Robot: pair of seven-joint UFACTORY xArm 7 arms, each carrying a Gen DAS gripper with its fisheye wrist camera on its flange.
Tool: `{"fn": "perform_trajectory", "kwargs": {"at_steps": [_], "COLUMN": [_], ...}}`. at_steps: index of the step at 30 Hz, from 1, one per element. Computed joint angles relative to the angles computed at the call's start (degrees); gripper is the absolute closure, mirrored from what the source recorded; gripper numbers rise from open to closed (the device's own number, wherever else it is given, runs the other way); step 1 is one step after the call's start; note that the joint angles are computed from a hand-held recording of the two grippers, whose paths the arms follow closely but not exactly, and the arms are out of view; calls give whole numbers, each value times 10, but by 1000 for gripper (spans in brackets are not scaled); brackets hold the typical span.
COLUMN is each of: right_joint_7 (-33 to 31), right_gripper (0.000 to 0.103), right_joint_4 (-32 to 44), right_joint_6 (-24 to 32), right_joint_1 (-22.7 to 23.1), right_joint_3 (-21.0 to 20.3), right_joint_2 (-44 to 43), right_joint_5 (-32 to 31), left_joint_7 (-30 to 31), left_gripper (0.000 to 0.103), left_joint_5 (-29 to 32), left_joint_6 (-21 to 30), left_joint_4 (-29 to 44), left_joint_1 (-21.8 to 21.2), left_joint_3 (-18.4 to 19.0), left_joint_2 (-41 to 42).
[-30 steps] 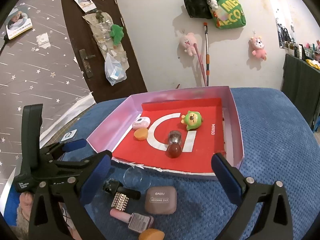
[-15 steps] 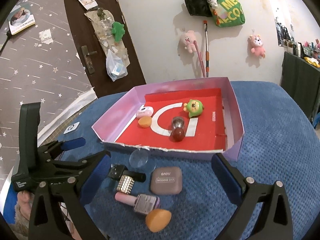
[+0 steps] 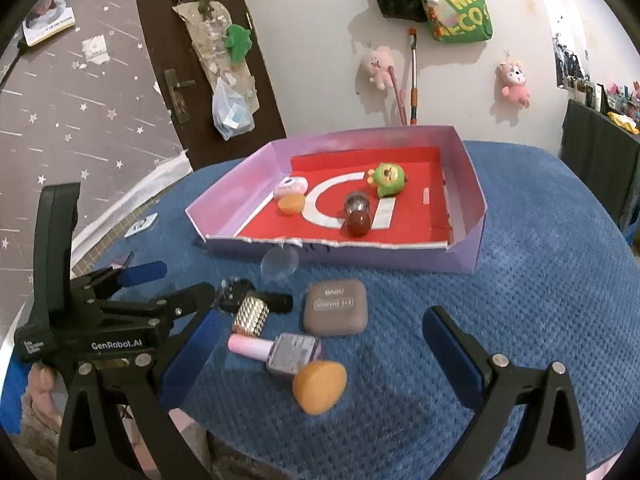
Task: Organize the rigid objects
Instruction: 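Lift both tools out and move them toward the items beside the box, then grasp the gold studded roller with the left tool while the right tool grasps the orange makeup sponge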
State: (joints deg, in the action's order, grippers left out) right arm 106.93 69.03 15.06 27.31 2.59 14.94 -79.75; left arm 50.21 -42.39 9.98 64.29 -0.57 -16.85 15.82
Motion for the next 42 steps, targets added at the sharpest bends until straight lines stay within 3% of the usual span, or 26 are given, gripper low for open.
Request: {"fn": "perform_trajectory", "kwargs": {"at_steps": [6, 11, 14, 18, 22, 25, 30, 36, 38, 40, 42], "right_joint_7": [-11, -32, -50, -73, -85, -81, -37, -22, -18, -26, -32], "right_gripper": [3, 17, 25, 38, 51, 59, 60, 60, 67, 78, 78], "right_joint_4": [-15, -29, -31, -27, -23, -23, -21, -12, -12, -14, -18], "right_joint_6": [8, 14, 18, 24, 21, 5, -52, -95, -102, -113, -108], "right_joint_1": [6, 12, 16, 23, 27, 26, 23, 27, 30, 28, 32], "right_joint_3": [5, 6, 7, 4, -1, -8, -29, -47, -51, -51, -54], "right_joint_2": [2, 3, 6, 13, 19, 23, 33, 45, 45, 45, 41], "right_joint_5": [17, 38, 49, 61, 67, 68, 42, 28, 23, 28, 32], "left_joint_7": [55, 67, 71, 45, 30, 21, 8, 18, 25, 23, 19], "left_gripper": [7, 8, 14, 32, 35, 40, 43, 48, 48, 55, 60], "left_joint_5": [-53, -65, -73, -55, -37, -28, -17, -40, -49, -50, -54], "left_joint_6": [30, 42, 58, 82, 69, 65, 71, 152, 140, 138, 156], "left_joint_4": [-9, -7, -1, 13, 12, 11, 10, 23, 21, 25, 39], "left_joint_1": [6, -16, -21, -32, -39, -37, -34, -23, -31, -36, -34], "left_joint_3": [-13, 1, 6, 19, 22, 20, 17, 18, 21, 25, 27], "left_joint_2": [-12, -9, -5, 7, 12, 12, 11, 10, 9, 12, 18]}}
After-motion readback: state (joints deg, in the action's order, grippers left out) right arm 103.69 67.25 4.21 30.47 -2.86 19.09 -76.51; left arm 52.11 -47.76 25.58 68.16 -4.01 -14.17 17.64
